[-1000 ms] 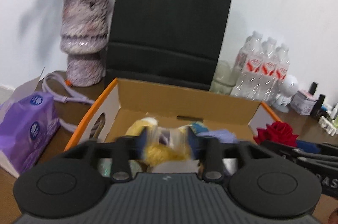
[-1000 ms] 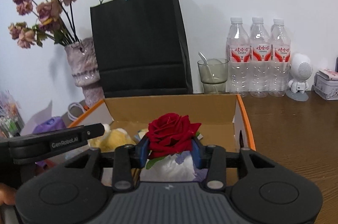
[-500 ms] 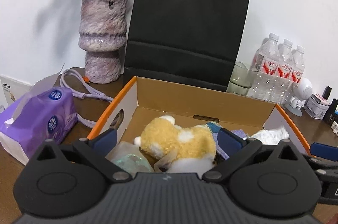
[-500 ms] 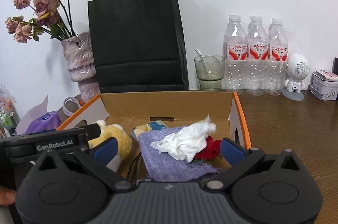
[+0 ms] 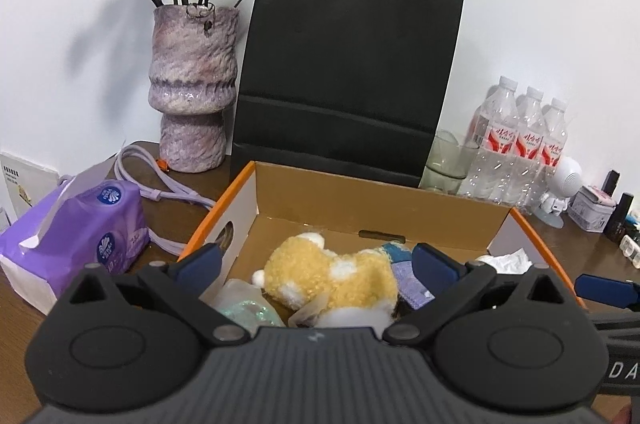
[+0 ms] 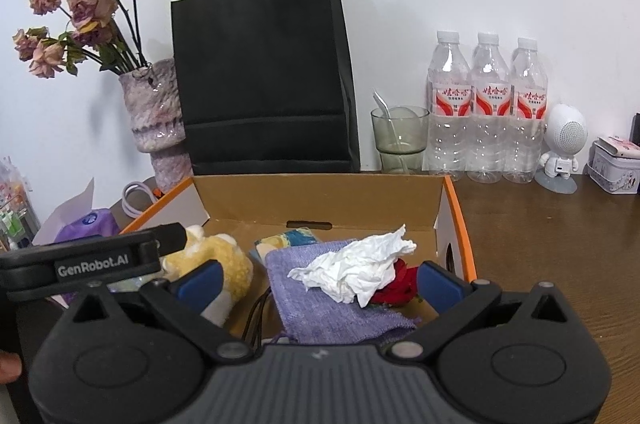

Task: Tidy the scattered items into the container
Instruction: 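Carry the packet and rose into the box and open both tools, then move both tools back toward the white container and second clear packet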

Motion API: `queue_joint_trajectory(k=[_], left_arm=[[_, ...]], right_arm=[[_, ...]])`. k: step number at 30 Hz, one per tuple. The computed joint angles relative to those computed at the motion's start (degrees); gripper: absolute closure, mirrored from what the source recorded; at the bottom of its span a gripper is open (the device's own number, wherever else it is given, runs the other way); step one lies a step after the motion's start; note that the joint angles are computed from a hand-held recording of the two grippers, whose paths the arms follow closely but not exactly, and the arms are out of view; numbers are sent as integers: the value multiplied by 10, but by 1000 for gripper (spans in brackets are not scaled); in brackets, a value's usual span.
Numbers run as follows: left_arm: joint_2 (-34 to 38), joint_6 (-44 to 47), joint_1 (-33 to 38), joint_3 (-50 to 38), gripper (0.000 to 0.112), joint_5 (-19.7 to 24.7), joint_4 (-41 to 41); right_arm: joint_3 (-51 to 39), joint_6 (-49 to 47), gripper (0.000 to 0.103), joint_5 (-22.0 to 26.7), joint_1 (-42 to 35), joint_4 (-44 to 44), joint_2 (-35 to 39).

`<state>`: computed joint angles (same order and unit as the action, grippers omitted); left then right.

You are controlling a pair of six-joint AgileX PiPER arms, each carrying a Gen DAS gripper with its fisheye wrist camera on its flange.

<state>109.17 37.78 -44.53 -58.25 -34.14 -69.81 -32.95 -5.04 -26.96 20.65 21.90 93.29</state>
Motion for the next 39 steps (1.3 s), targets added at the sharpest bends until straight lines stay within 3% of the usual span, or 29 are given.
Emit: queue_joint_trajectory(k=[8, 18, 28, 35, 39], left_arm=[[-64, -8, -14, 60, 9, -14, 1], [-175, -8, -47, 166, 9, -47, -20], [-256, 34, -103, 258, 9, -88, -70], [-287, 21, -130, 323, 9, -96, -91], [-283, 3, -125, 355, 9, -86, -85]], right_arm=[[31, -41, 0, 7, 27, 48, -58], [95, -255, 0, -5, 123, 298, -176], [170, -483, 0, -120, 300, 590, -290], [230, -495, 0, -184, 397, 675, -330], [267, -455, 0, -184, 412, 674, -326]])
